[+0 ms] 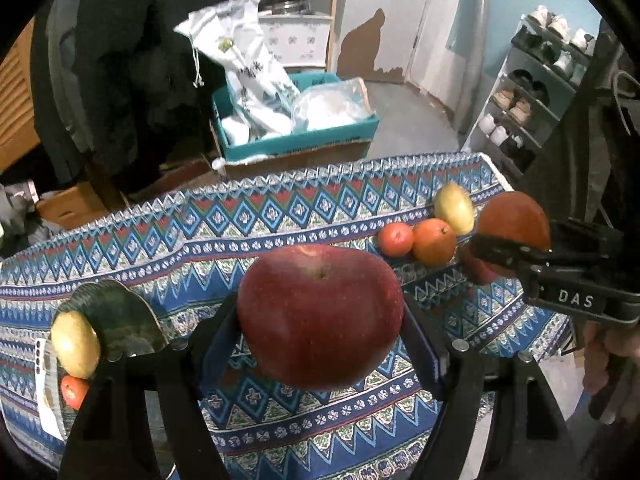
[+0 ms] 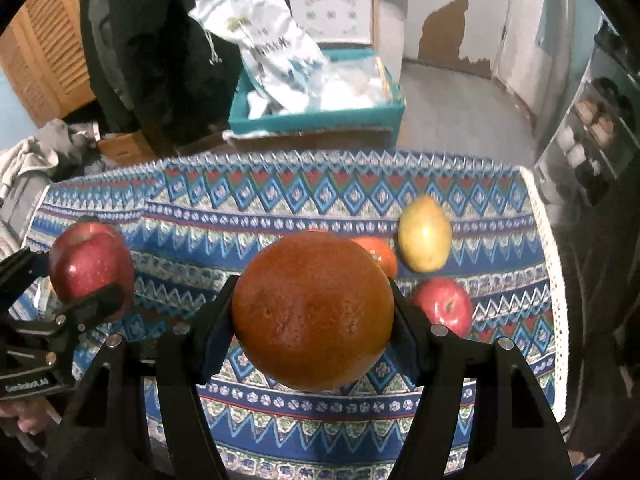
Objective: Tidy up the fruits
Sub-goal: 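Carry the apple with the left tool while the right tool brings the orange along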
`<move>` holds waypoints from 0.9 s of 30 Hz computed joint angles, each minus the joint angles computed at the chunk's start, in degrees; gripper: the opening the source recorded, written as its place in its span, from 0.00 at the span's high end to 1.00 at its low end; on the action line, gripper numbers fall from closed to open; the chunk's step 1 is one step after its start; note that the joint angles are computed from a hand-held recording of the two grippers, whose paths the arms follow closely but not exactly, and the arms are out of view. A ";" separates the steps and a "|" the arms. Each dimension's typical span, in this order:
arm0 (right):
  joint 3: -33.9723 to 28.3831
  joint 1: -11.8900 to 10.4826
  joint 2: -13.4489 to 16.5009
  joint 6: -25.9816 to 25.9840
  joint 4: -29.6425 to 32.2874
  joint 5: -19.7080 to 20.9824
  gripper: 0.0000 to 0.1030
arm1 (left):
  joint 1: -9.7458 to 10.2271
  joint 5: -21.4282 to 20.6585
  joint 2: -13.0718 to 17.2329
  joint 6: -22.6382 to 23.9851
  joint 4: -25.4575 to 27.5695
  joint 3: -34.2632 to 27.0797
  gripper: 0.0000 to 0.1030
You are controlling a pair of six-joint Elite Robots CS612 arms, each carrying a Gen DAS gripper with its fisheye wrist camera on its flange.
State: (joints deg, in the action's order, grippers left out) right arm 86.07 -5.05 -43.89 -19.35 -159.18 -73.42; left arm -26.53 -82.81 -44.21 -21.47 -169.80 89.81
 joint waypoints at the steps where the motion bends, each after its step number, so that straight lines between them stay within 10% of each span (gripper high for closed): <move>1: 0.16 -0.04 -0.21 0.07 -0.19 0.46 0.34 | -0.03 0.22 -0.34 0.14 -0.39 0.31 0.25; 27: 3.68 1.30 -5.02 -1.78 -7.63 8.73 0.34 | 0.84 4.51 -6.01 -0.55 -7.85 7.47 0.25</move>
State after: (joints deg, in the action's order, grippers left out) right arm 89.75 -3.75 -48.92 -21.13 -166.80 -64.69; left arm -25.69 -78.30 -50.23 -22.02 -177.66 97.27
